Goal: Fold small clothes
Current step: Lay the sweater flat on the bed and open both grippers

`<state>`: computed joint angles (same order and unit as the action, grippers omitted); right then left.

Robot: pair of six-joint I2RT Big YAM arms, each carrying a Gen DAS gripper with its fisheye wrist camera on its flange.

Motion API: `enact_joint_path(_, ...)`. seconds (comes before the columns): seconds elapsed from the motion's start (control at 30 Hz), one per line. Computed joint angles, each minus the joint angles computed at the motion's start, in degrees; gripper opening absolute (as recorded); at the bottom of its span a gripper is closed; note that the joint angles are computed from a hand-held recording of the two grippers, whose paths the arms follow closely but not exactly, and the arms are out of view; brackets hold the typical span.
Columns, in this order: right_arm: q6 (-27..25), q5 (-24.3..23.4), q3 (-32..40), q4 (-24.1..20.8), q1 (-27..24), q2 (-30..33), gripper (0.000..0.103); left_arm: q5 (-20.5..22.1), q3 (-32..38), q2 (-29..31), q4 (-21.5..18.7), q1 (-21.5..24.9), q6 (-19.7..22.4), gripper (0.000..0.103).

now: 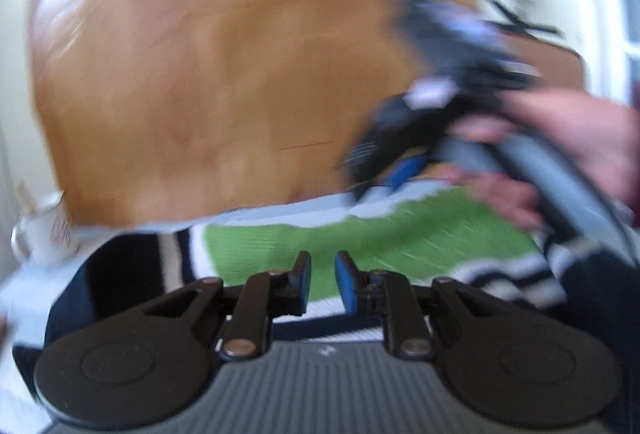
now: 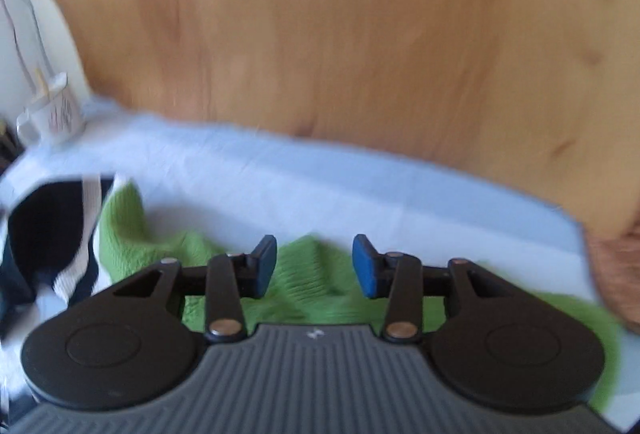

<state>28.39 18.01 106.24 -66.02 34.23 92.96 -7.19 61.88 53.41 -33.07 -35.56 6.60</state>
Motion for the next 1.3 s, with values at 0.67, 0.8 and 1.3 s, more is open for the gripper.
enact_joint_path(0.67,-1.55,2.98,3.73,3.45,-1.33,1.99,0.038,-1.8,4.73,5.18,-6.7,-0.39,0.13,0.033)
enact_joint_path(0.8,-0.95,12.94,-4.22,1.05,-0.56,-8.26,0.043,-2.76,4.48,5.09,-7.05,-0.67,0.21,0.035)
enact_joint_path(1.3,6.98,23.23,-17.06,-2.94,-4.67,-14.62,0.01,-2.59,4.49,5.22,-7.26,-0.55,0.1,0.039)
